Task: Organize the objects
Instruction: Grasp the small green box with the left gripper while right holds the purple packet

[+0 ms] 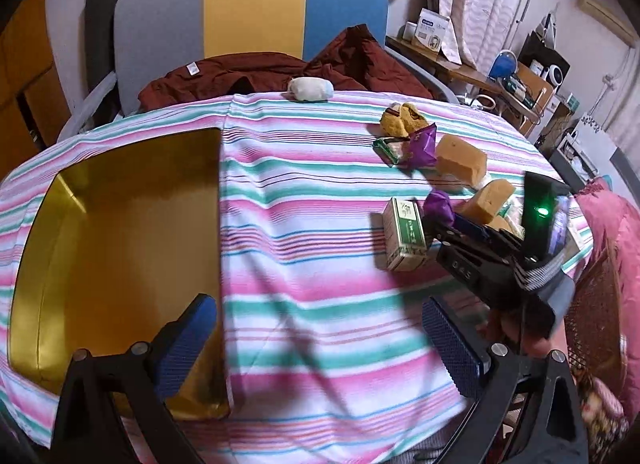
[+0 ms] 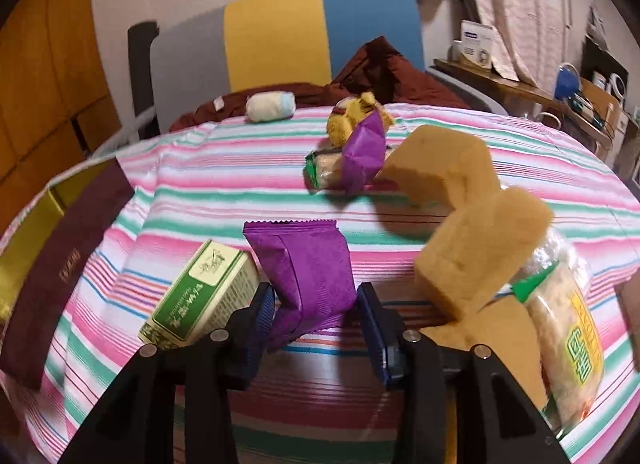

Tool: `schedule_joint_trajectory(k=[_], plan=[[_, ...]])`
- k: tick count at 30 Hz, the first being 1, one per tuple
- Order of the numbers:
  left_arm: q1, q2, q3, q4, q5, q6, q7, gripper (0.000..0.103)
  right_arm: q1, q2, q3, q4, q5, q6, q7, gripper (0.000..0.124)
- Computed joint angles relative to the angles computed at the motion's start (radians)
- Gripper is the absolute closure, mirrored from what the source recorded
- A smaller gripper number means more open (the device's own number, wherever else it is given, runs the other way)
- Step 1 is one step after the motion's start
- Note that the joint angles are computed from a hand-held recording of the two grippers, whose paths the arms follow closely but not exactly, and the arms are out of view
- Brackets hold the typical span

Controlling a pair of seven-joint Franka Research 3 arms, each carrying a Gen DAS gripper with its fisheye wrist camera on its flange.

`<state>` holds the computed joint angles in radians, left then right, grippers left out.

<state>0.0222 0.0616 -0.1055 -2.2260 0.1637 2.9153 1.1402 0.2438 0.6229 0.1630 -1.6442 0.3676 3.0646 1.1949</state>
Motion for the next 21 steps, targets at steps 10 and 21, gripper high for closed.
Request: schedule_joint_trajectory(k=[10, 21], plan=[[0.041, 0.171, -0.089, 0.176, -0.256, -0.058, 0.164, 0.0, -0.021, -0.012, 0.028, -0.066, 0.032, 0.169, 0.026, 0.083], [-0.086, 0.331, 0.015, 0.381, 0.05, -0.116, 0.041, 0.0, -0.003, -0.014, -0.006, -0.078, -0.007, 0.196, 0.113, 0.083]])
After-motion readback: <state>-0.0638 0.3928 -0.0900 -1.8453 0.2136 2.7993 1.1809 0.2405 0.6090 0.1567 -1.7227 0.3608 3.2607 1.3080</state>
